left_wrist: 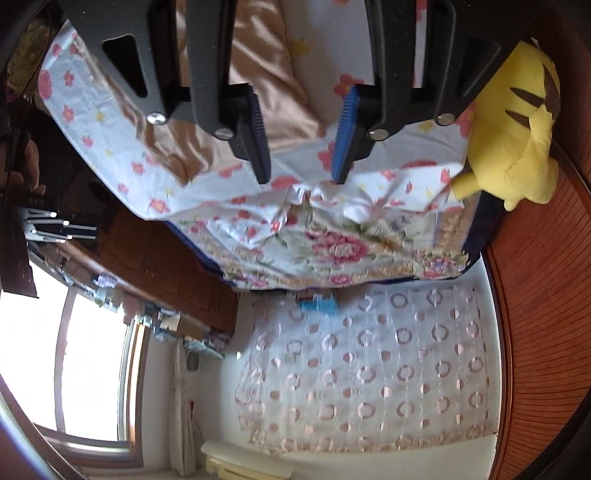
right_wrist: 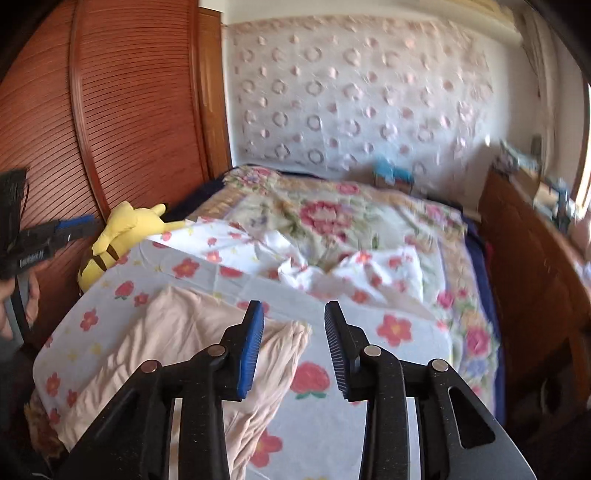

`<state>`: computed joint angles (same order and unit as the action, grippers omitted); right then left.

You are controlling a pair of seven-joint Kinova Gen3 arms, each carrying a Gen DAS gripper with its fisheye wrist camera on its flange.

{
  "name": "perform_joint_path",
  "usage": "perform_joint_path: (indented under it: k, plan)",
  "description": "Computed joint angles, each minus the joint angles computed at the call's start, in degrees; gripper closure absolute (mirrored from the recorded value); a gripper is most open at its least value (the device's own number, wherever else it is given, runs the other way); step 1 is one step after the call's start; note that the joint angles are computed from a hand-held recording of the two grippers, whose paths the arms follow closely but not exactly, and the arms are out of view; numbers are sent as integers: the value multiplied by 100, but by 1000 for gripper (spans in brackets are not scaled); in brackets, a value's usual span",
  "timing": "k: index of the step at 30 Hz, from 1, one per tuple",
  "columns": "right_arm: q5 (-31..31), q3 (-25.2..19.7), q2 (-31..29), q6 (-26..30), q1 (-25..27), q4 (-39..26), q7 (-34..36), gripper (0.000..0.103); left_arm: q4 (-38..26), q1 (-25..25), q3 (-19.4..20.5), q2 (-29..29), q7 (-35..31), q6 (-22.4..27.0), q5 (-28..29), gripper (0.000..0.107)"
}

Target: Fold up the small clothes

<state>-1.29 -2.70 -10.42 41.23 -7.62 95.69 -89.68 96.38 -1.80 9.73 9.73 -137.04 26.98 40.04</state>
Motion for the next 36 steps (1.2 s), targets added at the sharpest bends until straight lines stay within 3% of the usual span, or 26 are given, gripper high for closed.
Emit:
perform_joint_path:
  k: [4,7,15,22,25,29,31,36]
  plan:
    - [141,-214,-195,298,-47,53,-169,68,390,81,-49,-280,12,126,-110,68]
    - [361,-573,-608,363,-140,449,-519,68,784,31,-182,-557,-387,412,220,68]
    - [-478,-34,-1300,287,-652,1575,53,68,1976,262,-816,-1217,-1208,947,812,67]
    - [-589,-10,-1408,251,-497,1969,21,68,2741,377,-1035,-1513,-1334,926,820,67]
    - [-548,-139,-1486,356,-378,2031,-122,68,2834,418,-1143,-1505,-1316,1114,751,66]
    - [-213,-530,-1478,556,-144,1939,-511,68,3028,470,-1021,-1612,-1093,888,443,66]
    - [-131,-574,-1491,621,-104,1871,-632,68,3112,515,-1100,-1663,-1177,851,550,66]
    - [432,-1182,-1453,606,89,1853,-1296,67,3199,550,-1174,-1719,-1226,797,638,66]
